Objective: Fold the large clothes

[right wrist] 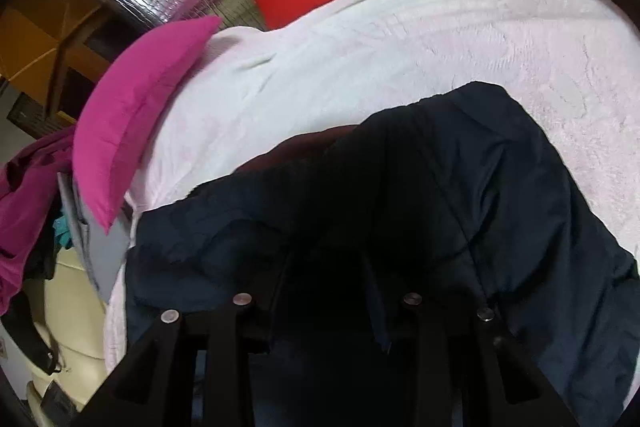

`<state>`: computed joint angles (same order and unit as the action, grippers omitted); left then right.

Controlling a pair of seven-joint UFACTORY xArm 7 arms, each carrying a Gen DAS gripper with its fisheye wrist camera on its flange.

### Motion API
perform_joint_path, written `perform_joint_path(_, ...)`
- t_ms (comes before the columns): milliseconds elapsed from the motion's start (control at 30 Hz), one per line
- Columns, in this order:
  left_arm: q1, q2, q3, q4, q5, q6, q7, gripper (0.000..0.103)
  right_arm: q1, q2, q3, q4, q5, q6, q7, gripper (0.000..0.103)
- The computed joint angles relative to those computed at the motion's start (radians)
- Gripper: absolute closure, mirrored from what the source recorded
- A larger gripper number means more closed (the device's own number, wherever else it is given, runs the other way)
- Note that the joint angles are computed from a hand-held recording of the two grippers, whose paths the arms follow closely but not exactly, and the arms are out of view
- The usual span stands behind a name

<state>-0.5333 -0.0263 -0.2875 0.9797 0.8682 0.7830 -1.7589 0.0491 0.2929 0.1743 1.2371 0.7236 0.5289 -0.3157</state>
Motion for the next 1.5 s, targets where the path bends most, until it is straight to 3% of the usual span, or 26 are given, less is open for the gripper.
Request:
perform_joint_path(33, 0.001, -0.008, 0.001, -0.007, 0.001, -0.011, -0.008, 0.047, -0.021, -0.031, 0.010, -0.027, 0.042, 0.005, -0.039, 0.063)
perform_joint_path(133, 0.002, -0.026, -0.007, -0.019, 0.016, -0.022, -0.030, 0.047, -0.053, -0.150, 0.002, -0.136, 0.180, 0.011, -0.199, 0.048)
perform_joint_path(267, -0.010, -0.037, -0.032, -0.015, 0.049, 0.005, -0.037, 0.047, -0.047, -0.351, -0.064, -0.330, 0.290, 0.042, -0.376, 0.047)
perform_joint_path(467, -0.047, -0.030, -0.062, 0.007, 0.052, 0.072, -0.013, 0.047, -0.003, -0.532, -0.170, -0.524, 0.264, 0.101, -0.446, 0.052)
perform_joint_path(733, -0.090, 0.028, -0.042, 0.040, -0.025, 0.121, 0.084, 0.044, 0.048, -0.518, -0.248, -0.582, 0.291, 0.118, -0.485, 0.054)
perform_joint_path(867, -0.087, -0.069, -0.043, -0.042, -0.039, 0.051, 0.009, 0.044, 0.026, -0.573, -0.290, -0.606, 0.327, 0.204, -0.495, 0.053)
perform_joint_path(933, -0.080, -0.132, -0.069, -0.084, -0.050, 0.040, -0.029, 0.044, 0.008, -0.622, -0.308, -0.644, 0.334, 0.236, -0.504, 0.046)
perform_joint_path(1000, -0.075, -0.186, -0.115, -0.105, -0.053, 0.093, -0.053, 0.043, -0.008, -0.673, -0.338, -0.687, 0.344, 0.275, -0.520, 0.043)
perform_joint_path(1067, -0.071, -0.194, -0.170, -0.089, -0.042, 0.204, -0.062, 0.033, -0.021, -0.708, -0.342, -0.718, 0.332, 0.276, -0.515, 0.040)
perform_joint_path(1133, -0.065, -0.177, -0.202, -0.073, -0.079, 0.271, -0.042, 0.029, -0.032, -0.727, -0.348, -0.743, 0.304, 0.285, -0.490, 0.037)
perform_joint_path(1167, -0.087, -0.175, -0.176, -0.083, -0.114, 0.252, -0.035, 0.029, -0.033, -0.718, -0.362, -0.744, 0.304, 0.310, -0.478, 0.037)
perform_joint_path(1267, -0.091, -0.199, -0.140, -0.160, -0.215, 0.086, -0.045, 0.029, -0.046, -0.648, -0.377, -0.726, 0.315, 0.369, -0.433, 0.034)
perform_joint_path(1333, -0.079, -0.222, -0.110, -0.226, -0.295, -0.069, -0.046, 0.029, -0.058, -0.616, -0.370, -0.724, 0.351, 0.364, -0.424, 0.034)
perform_joint_path(1400, -0.030, -0.266, -0.111, -0.304, -0.278, -0.234, -0.121, 0.029, -0.071, -0.559, -0.371, -0.704, 0.418, 0.373, -0.419, 0.032)
perform_joint_path(1500, 0.075, -0.311, -0.152, -0.379, -0.230, -0.373, -0.279, 0.026, -0.096, -0.473, -0.357, -0.669, 0.528, 0.402, -0.415, 0.032)
